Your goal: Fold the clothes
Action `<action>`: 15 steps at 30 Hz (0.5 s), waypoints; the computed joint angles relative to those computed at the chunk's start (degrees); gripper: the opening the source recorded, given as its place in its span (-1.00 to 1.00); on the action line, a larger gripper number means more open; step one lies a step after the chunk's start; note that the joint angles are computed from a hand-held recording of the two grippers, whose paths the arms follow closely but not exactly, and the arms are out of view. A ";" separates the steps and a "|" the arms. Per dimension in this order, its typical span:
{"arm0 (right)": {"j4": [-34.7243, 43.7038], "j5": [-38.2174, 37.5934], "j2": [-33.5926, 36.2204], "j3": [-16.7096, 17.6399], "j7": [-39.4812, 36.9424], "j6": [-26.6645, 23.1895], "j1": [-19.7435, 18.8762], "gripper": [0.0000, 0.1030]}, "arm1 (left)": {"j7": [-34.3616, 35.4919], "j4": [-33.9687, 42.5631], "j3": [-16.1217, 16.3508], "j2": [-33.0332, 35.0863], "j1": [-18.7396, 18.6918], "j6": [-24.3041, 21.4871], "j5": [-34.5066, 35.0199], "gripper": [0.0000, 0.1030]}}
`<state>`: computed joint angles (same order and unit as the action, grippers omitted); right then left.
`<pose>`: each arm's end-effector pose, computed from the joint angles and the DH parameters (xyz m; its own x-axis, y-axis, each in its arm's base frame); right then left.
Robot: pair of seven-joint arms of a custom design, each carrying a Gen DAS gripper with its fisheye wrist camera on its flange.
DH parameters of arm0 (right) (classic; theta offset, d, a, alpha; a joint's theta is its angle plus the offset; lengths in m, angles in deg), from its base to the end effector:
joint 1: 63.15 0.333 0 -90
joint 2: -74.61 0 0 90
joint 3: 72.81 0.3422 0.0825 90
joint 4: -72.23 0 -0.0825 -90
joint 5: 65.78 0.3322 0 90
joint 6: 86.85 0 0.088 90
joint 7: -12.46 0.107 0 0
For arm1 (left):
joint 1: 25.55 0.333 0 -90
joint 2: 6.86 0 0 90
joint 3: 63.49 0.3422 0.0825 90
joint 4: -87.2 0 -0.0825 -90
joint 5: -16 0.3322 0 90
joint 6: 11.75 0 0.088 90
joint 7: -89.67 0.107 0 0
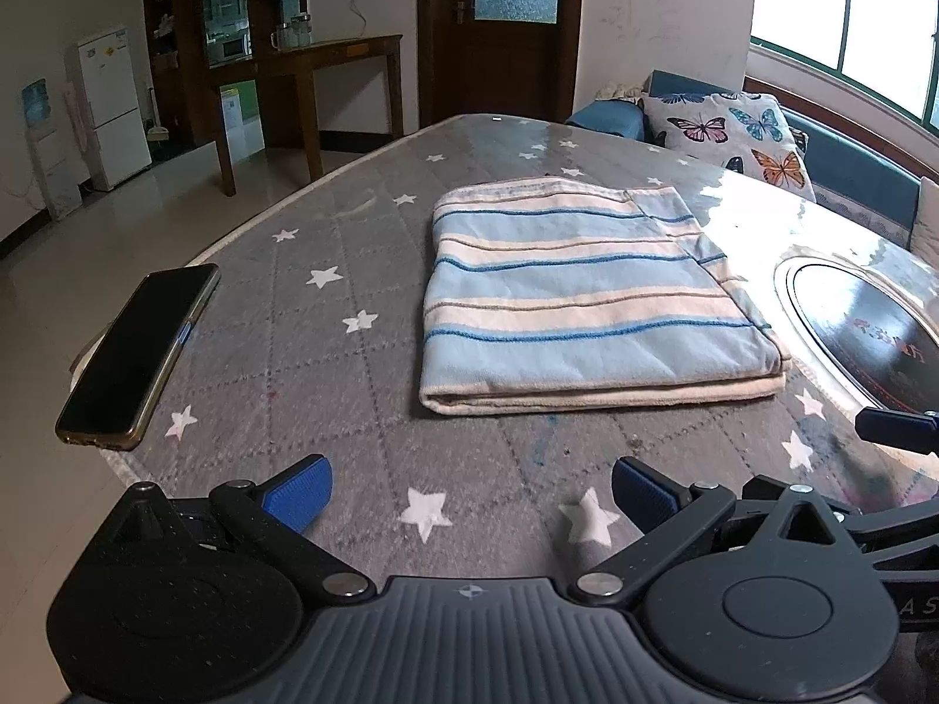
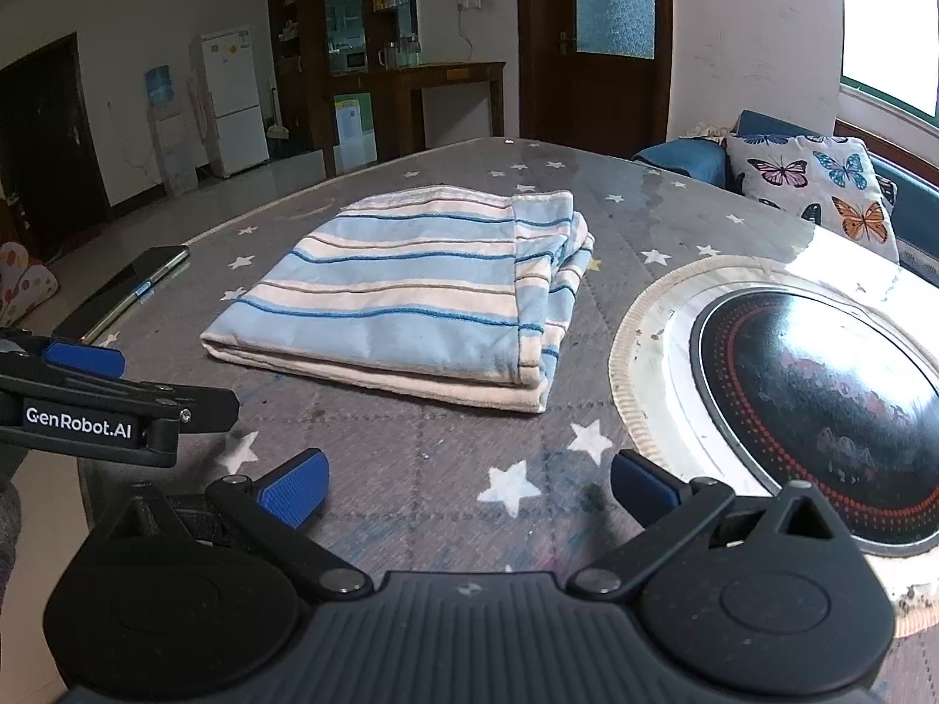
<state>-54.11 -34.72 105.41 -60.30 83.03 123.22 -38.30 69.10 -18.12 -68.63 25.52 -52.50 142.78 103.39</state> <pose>0.5030 0.2812 0.3078 0.3247 -0.9445 -0.0491 -0.6255 -0.1756 -0.7602 0.5193 -0.3571 0.2920 0.0471 -0.9989 0.0051 -0.6987 -0.0366 -0.7144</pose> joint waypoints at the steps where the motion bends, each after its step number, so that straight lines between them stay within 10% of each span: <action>1: -0.49 -0.33 -0.21 0.55 0.52 0.39 -0.44 1.00 | 0.08 -0.07 -0.05 -0.02 -0.07 -0.10 -0.14 1.00; 15: -3.21 -1.30 -1.39 0.76 3.24 2.50 -0.48 1.00 | -1.09 -0.82 -0.58 -0.29 -0.95 -0.85 0.60 1.00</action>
<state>-57.32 -36.02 104.02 -59.54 86.26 125.71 -38.78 68.00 -18.94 -69.21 25.23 -53.45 141.93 103.99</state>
